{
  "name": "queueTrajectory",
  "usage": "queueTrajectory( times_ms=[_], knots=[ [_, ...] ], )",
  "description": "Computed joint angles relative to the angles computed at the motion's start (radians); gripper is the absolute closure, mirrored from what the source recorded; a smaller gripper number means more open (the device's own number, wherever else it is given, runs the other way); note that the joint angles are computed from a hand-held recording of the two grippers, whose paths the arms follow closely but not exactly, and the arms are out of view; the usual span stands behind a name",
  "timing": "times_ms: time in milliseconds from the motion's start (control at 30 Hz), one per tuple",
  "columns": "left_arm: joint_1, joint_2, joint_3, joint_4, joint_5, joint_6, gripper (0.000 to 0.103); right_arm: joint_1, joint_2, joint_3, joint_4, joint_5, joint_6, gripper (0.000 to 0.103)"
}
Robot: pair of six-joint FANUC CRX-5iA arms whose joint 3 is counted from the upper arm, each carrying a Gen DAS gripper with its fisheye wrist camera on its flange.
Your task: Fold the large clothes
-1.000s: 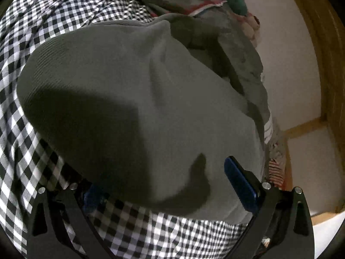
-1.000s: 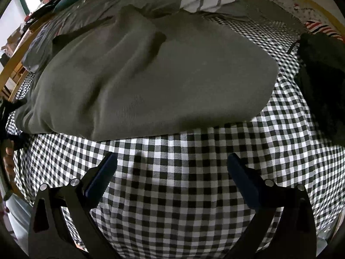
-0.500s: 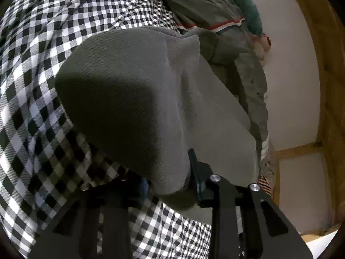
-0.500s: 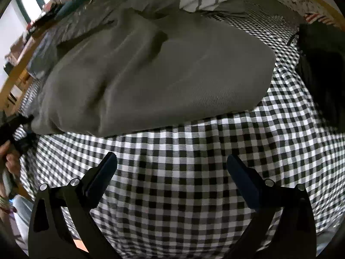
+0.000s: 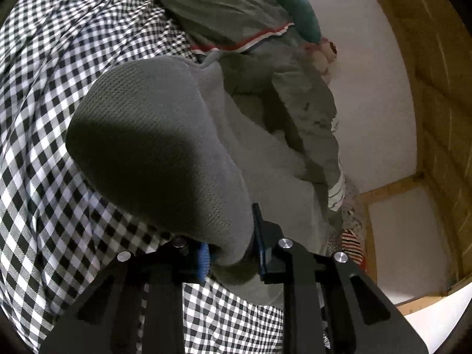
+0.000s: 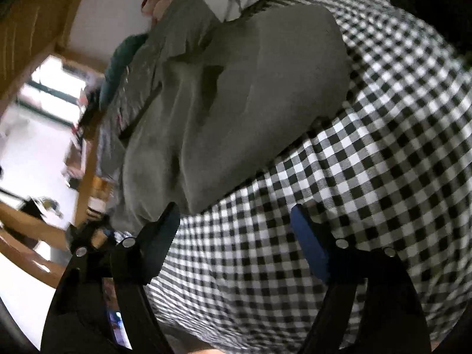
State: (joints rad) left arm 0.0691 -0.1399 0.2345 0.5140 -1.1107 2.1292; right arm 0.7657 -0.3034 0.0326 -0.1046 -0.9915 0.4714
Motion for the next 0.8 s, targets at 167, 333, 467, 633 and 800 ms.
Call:
queueTrajectory(
  times_ms=[167, 333, 467, 633, 800],
  knots=[
    [-0.002, 0.013, 0.014, -0.004, -0.007, 0.002, 0.081, -0.08, 0.0, -0.038, -0.088, 0.097, -0.081, 0.015],
    [0.002, 0.02, 0.025, -0.008, -0.023, -0.007, 0.081, -0.08, 0.044, -0.021, -0.052, 0.139, -0.127, 0.014],
    [-0.001, 0.025, 0.035, -0.02, -0.033, -0.004, 0.081, -0.115, 0.074, -0.019, -0.044, 0.191, -0.175, 0.014],
    [-0.007, 0.027, 0.041, -0.05, -0.053, 0.008, 0.081, -0.115, 0.137, 0.037, 0.007, 0.152, -0.209, 0.014],
    [-0.01, 0.032, 0.04, -0.109, -0.113, 0.046, 0.076, -0.085, 0.191, 0.102, 0.113, -0.005, -0.217, 0.059]
  ],
)
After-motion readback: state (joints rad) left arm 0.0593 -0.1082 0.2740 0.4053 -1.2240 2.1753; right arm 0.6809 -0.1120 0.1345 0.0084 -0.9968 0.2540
